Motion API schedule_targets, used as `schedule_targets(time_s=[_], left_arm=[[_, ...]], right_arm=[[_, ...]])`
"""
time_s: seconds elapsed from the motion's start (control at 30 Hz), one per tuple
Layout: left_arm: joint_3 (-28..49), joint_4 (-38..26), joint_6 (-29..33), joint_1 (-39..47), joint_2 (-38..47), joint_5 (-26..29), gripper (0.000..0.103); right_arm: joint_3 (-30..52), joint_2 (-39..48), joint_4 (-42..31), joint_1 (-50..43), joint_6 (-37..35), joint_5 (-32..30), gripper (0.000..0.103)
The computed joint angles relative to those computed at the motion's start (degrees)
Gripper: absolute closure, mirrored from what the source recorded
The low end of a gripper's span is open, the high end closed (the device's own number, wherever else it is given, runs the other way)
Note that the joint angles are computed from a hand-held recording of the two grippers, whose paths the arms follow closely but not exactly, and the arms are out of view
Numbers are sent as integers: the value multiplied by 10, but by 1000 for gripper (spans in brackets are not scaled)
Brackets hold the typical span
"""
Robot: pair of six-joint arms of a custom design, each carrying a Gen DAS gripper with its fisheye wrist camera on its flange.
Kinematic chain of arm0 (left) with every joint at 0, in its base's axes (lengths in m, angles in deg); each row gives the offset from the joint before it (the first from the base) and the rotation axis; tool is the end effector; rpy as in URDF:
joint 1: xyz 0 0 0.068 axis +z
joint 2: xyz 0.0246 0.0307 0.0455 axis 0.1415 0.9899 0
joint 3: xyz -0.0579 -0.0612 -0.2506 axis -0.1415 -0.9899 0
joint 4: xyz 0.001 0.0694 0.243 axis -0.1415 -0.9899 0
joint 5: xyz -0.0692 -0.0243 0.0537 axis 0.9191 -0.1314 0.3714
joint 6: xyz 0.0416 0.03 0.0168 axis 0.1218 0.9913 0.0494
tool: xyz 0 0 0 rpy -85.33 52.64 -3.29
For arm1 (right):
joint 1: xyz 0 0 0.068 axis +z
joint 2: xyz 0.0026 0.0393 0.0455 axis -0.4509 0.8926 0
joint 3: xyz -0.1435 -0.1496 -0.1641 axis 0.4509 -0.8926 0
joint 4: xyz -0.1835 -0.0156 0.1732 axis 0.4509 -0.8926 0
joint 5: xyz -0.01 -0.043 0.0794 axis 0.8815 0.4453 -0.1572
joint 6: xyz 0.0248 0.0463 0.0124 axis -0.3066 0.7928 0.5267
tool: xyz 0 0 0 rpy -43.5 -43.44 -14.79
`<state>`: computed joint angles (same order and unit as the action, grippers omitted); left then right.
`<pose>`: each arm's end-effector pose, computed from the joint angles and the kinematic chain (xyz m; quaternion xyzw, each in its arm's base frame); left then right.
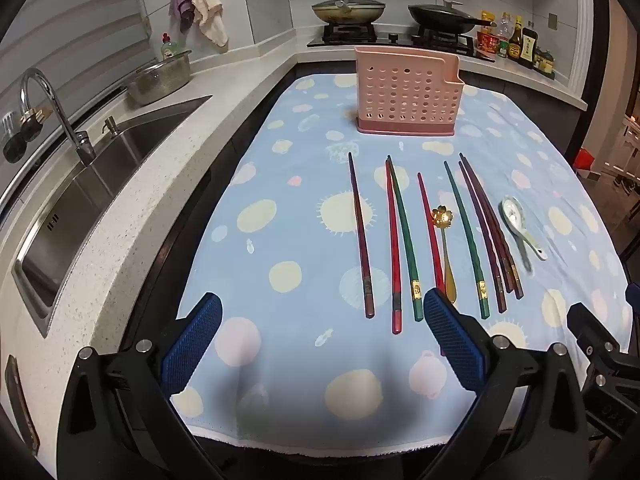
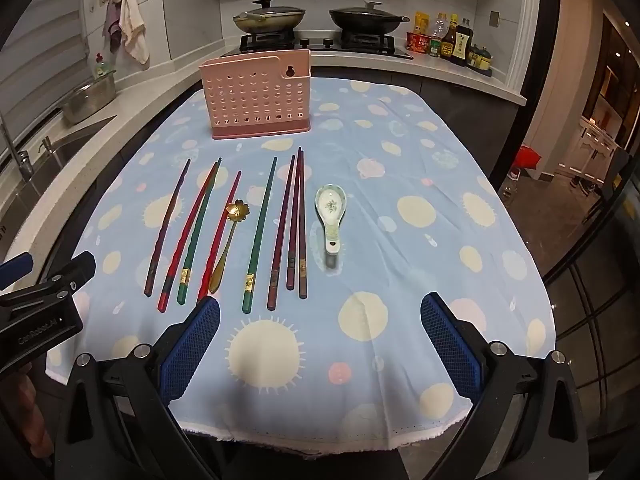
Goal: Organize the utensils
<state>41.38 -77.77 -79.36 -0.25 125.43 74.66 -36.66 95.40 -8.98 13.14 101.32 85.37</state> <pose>0.1541 -0.0149 0.2490 -0.0073 0.9350 0.0609 0.3492 0.1414 0.0969 0.2429 0.0348 0.9396 -0.0254 0.3395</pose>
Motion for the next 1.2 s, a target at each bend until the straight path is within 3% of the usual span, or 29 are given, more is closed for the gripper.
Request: schedule_targets(time_s=[0.47,1.2], left_arm=[[-20,8,29,41,-3,33,7],[-3,4,11,21,16,15,7]], right_arm=[[-2,-2,6,1,2,-1,7],[-2,-3,6,3,2,6,7]])
